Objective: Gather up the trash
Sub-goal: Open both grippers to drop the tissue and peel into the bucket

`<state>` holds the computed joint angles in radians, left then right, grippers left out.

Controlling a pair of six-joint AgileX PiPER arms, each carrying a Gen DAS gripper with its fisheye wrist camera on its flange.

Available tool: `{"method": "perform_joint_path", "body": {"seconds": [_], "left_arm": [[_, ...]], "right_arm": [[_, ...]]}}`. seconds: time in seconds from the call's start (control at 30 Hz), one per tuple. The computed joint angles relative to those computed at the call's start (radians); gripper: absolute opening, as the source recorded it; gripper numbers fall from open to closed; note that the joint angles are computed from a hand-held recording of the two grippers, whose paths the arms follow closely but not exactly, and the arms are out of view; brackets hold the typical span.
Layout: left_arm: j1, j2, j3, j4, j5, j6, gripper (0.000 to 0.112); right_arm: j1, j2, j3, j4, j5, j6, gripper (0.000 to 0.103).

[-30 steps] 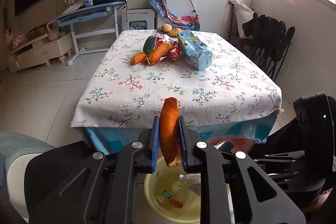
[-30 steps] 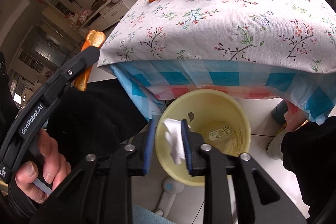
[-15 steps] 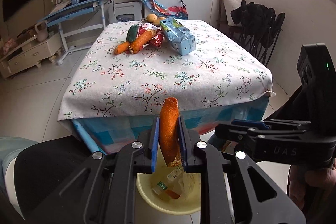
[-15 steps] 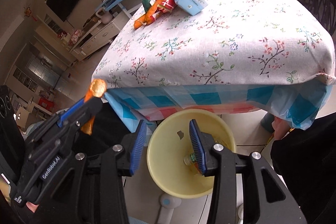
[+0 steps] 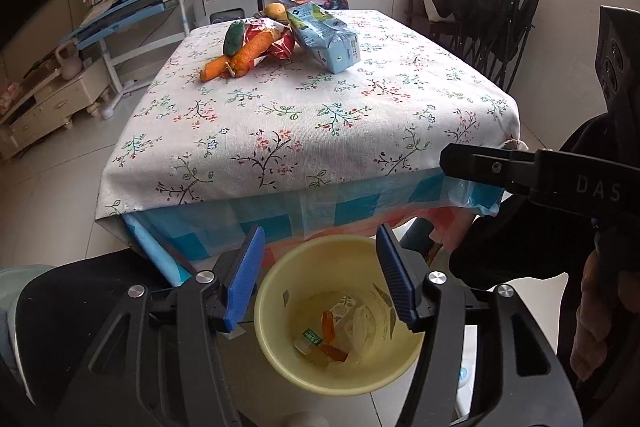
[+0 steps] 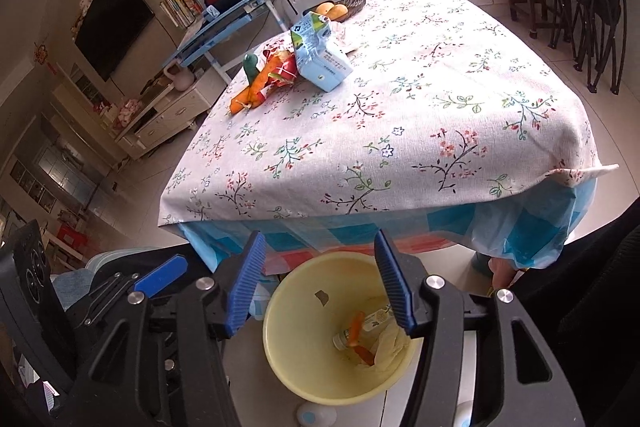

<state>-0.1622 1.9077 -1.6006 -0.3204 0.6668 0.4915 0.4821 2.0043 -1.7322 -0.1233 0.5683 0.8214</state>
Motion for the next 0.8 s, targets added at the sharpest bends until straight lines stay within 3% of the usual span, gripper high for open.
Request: {"method": "perform_joint_path", "body": {"seconds": [0.23,0.8], "left_arm": [[0.004,-0.014,0.020,0.035,-0.064,-0.058,0.069],[0.005,-0.019,0.032,0.091,-0.120,-0.138,0.074]], "right_arm": [[0.005,-0.010,0.016,-0.041,-0.006,0.037,0.060],[0.013,-0.007,0.014,-0.080,0.001,0.061,0.064]]}}
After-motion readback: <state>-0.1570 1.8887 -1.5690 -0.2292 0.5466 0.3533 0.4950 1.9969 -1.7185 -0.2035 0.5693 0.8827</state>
